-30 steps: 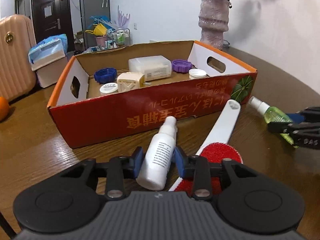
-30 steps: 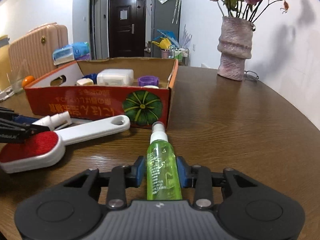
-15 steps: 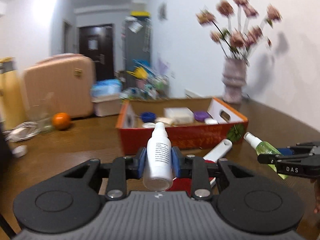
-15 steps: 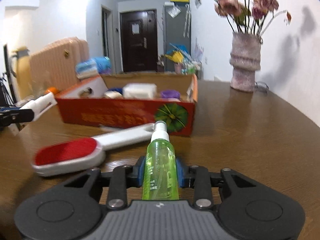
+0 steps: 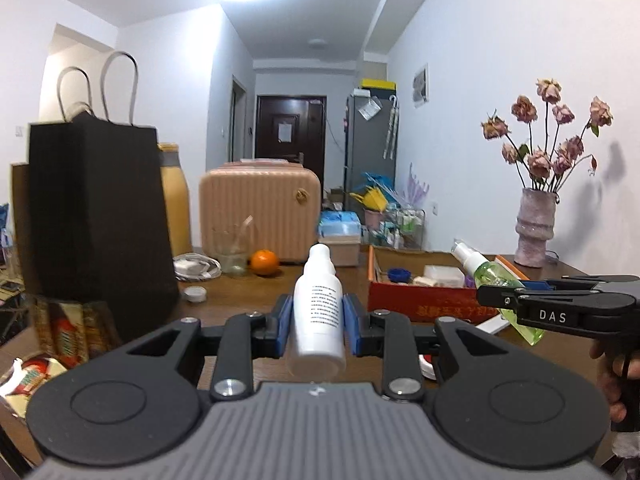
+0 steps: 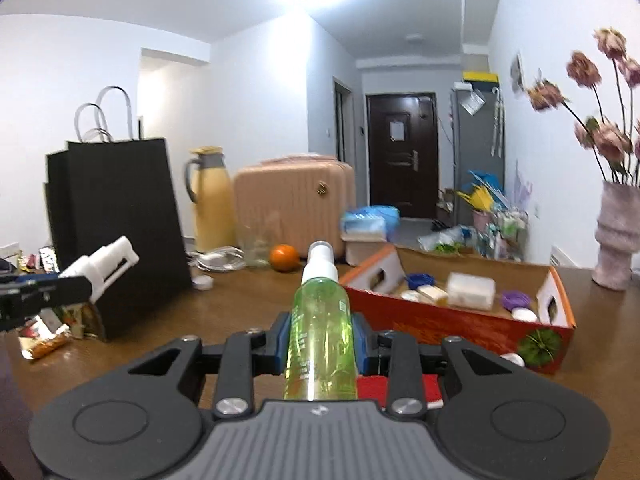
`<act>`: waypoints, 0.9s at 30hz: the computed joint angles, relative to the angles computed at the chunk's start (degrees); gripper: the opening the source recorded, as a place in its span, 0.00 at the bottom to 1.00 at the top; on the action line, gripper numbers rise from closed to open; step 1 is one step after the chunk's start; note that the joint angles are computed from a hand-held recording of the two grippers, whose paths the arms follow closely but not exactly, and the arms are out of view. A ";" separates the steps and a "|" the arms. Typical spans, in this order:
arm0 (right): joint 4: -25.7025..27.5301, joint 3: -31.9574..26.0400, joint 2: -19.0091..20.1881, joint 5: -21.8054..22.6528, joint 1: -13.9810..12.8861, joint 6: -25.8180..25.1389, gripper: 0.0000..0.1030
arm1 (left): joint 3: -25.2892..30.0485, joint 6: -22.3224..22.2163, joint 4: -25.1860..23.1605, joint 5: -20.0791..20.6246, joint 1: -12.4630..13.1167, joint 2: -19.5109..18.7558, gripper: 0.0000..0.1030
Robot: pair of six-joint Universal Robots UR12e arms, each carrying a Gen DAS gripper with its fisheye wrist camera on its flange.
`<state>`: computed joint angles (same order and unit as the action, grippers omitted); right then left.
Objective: Organize rigid objects
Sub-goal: 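Carry both spray bottles over the box and open both tools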
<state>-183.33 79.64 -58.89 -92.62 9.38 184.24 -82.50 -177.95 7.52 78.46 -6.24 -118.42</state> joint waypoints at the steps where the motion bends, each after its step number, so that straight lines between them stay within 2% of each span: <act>1: -0.43 0.14 -0.16 -0.25 0.23 0.14 0.29 | -0.45 0.09 0.84 -0.07 0.19 0.28 0.27; 5: -0.99 1.00 -0.90 -2.65 0.71 0.10 0.29 | -1.22 0.07 2.35 -2.38 0.79 0.67 0.27; 11: -0.30 3.52 -2.18 -7.54 0.33 2.24 0.29 | 0.12 0.99 0.79 -5.57 0.54 -0.58 0.27; 14: 0.06 4.11 -2.21 -9.50 -0.22 3.41 0.29 | 2.54 1.35 -1.70 -7.27 0.16 -2.36 0.27; 21: 2.82 5.38 -3.00 -14.65 -1.60 5.50 0.29 | 13.34 3.41 -8.69 -13.72 -1.14 -9.41 0.27; 25: 4.62 4.33 -2.68 -17.24 -2.58 4.85 0.29 | 23.15 7.86 -14.70 -16.03 -2.60 -15.10 0.27; 27: 5.30 3.31 -2.31 -16.54 -3.61 4.38 0.29 | 28.89 10.53 -18.39 -17.17 -3.27 -18.16 0.27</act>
<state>-178.03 82.95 -61.20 -109.16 5.77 188.62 -53.61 -167.42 -10.87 61.29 -9.51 -136.58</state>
